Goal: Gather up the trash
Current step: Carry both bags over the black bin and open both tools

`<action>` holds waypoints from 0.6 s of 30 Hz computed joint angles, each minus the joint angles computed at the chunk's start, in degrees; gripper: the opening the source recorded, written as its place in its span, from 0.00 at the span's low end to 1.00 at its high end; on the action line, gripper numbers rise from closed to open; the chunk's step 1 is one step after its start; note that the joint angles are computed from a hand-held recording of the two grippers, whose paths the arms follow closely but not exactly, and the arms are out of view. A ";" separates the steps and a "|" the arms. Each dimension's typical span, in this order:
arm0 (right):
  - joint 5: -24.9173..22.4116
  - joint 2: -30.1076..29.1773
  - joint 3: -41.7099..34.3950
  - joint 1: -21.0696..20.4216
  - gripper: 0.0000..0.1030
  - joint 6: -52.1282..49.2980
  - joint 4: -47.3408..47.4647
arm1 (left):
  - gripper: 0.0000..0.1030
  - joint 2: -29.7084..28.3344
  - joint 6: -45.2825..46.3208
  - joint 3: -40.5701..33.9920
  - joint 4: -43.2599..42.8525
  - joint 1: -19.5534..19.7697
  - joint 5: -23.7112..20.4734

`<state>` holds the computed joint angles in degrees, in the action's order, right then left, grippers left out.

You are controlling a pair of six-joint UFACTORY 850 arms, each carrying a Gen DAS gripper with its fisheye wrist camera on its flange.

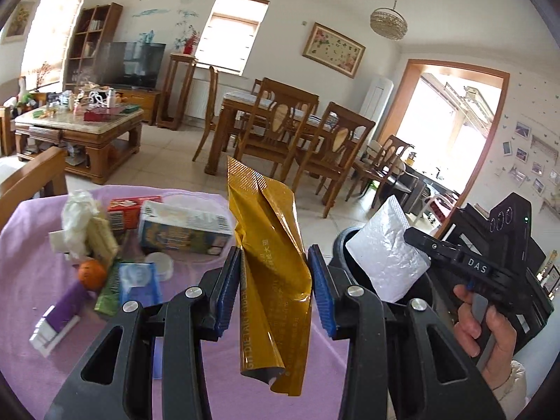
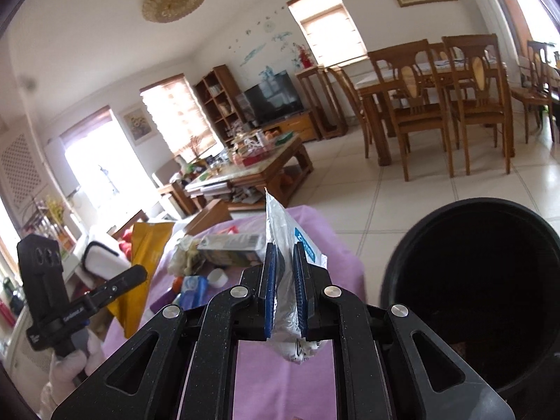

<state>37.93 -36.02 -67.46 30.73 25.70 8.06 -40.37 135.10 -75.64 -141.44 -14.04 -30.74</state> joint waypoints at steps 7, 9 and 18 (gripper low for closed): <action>5.86 3.17 9.91 -6.64 0.11 3.61 2.96 | 0.38 -8.44 -12.98 -12.72 14.15 -5.72 2.27; 7.10 3.03 11.65 -8.29 0.11 5.06 2.77 | 0.38 -10.89 -17.58 -16.44 18.88 -7.07 2.85; 9.16 0.02 13.60 -11.63 0.11 8.96 1.29 | 0.38 -21.57 -40.23 -32.95 41.19 -11.51 6.94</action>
<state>47.09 -35.99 -53.86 19.09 34.66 9.34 -61.94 94.87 -108.59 -100.25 -25.55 -23.80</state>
